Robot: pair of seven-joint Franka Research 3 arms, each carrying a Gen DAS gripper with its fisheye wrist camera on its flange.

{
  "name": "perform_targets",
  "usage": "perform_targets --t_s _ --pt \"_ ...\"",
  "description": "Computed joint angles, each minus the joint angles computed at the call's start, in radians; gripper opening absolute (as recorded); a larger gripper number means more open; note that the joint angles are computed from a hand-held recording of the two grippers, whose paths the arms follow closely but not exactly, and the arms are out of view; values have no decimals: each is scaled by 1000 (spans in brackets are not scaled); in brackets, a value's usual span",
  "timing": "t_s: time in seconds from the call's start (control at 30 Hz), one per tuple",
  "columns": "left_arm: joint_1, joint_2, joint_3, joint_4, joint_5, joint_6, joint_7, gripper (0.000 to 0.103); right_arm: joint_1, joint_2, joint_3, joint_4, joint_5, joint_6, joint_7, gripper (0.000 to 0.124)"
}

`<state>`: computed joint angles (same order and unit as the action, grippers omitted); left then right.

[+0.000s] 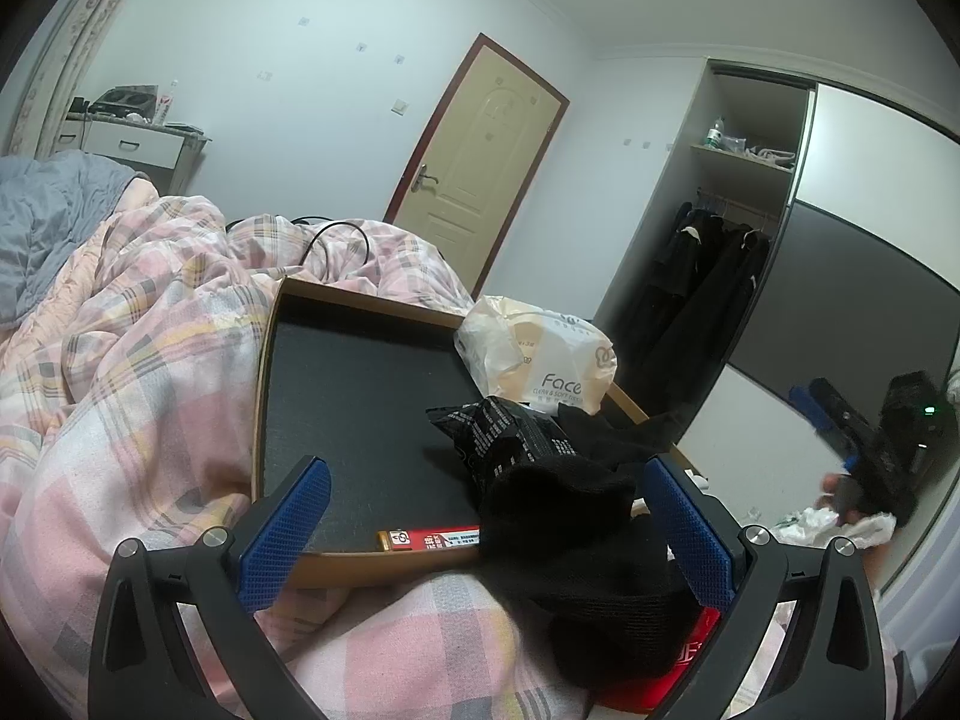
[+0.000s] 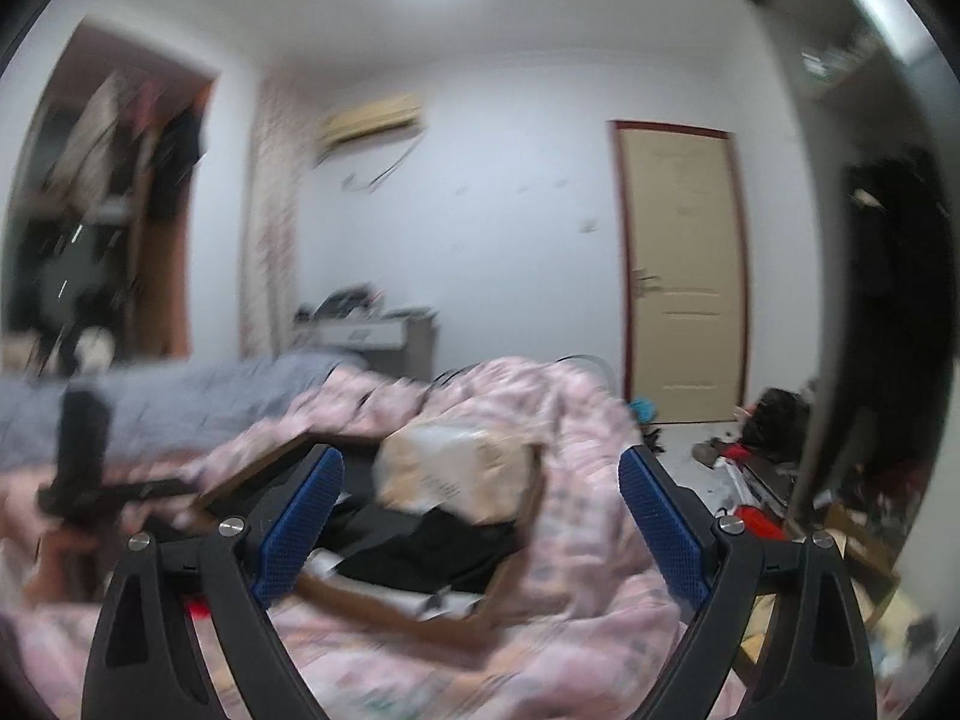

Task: Organize soft objects
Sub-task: 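Lift the plastic bag out of the box with the right tool and release it, then lower the left tool into the box and close on the black printed package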

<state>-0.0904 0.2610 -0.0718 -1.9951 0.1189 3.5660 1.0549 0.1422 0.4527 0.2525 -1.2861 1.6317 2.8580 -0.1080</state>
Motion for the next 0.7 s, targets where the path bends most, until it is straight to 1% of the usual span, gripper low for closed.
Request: perform_targets --t_s 0.03,0.07,0.13,0.27,0.33,0.37,0.43,0.47,0.53,0.57,0.63,0.7 --pt "3 0 -1 0 4 0 -2 103 1 30 0 34 17 19 28 103" --pt "-2 -1 1 0 -1 -2 2 103 14 59 -10 65 -25 41 99 103" --pt "-1 -1 1 -1 1 -1 2 103 48 120 -36 119 -167 72 276 103" --pt "3 -1 0 -1 5 -1 -1 103 86 185 -75 161 -368 52 504 103" --pt "3 -1 0 -1 6 -1 -1 103 76 176 -56 139 -403 25 529 103" --pt "-3 -2 3 -2 -1 -2 4 103 53 157 -26 112 -389 17 497 103" --pt "-1 -2 2 -2 0 -2 4 103 7 119 44 57 -340 23 388 103" --pt "0 -1 2 -1 2 -2 4 103 -5 103 73 35 -320 42 322 103" --pt "-10 -4 9 -3 -12 -4 16 103 -14 85 106 7 -282 78 213 103" --pt "-13 -4 11 -3 -17 -5 21 103 -11 81 113 0 -268 94 172 103" --pt "-22 -4 18 -2 -31 -7 36 103 11 87 103 -1 -281 125 141 103" --pt "-58 -8 44 -3 -84 -8 80 103 28 85 96 -14 -315 151 131 103"
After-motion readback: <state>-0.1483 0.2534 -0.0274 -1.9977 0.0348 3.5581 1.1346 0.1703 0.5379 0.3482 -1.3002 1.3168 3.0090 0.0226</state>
